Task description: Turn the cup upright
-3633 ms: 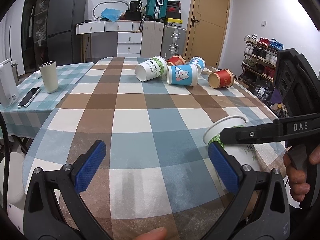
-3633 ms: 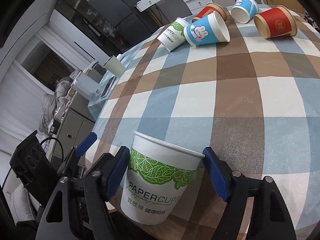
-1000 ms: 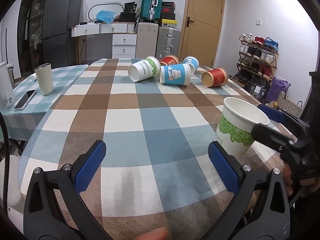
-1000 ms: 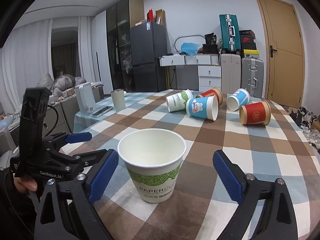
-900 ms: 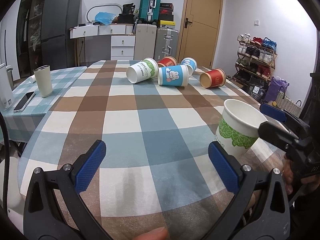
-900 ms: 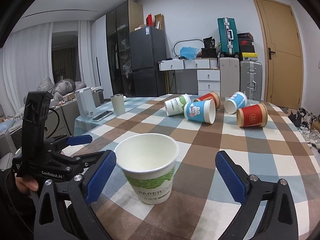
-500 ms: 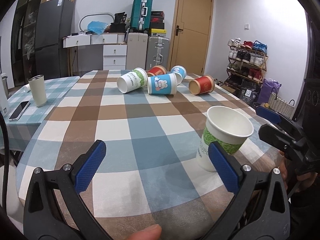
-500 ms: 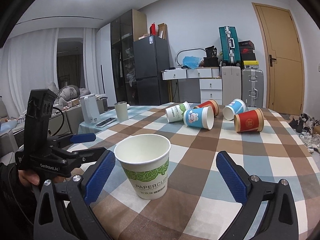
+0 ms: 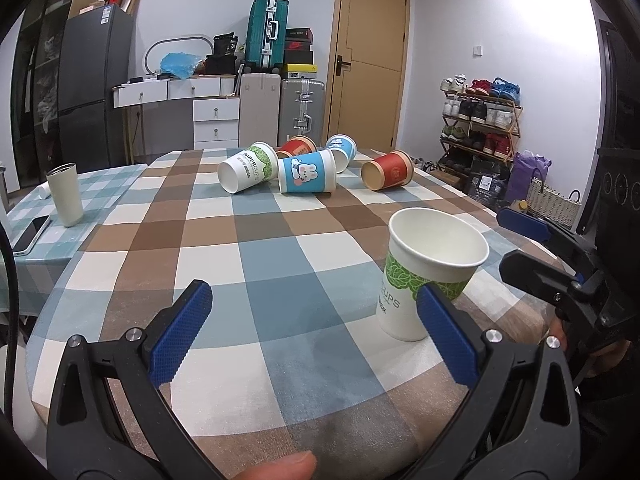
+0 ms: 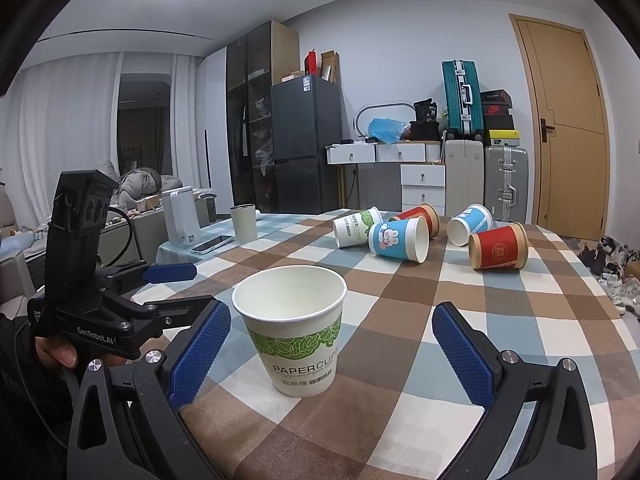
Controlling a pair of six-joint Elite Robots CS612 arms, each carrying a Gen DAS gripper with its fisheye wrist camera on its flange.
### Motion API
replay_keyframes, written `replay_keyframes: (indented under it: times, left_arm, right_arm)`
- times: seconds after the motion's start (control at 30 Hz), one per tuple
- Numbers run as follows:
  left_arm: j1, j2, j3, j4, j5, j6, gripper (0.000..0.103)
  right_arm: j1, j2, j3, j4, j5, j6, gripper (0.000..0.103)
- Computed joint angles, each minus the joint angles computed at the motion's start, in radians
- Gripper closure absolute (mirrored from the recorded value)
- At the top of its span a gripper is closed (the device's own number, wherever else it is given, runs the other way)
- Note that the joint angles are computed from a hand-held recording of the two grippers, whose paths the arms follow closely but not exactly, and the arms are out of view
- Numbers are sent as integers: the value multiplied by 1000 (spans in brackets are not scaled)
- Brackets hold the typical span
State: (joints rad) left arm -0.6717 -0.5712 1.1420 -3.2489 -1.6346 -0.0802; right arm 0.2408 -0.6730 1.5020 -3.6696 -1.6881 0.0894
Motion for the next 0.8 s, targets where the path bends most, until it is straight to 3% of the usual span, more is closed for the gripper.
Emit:
replay_keyframes:
  times: [0.8]
  left_arm:
    - [5, 12, -18, -3, 0, 1, 1]
  right_arm:
    - [9, 3, 0, -40, -42, -13, 0]
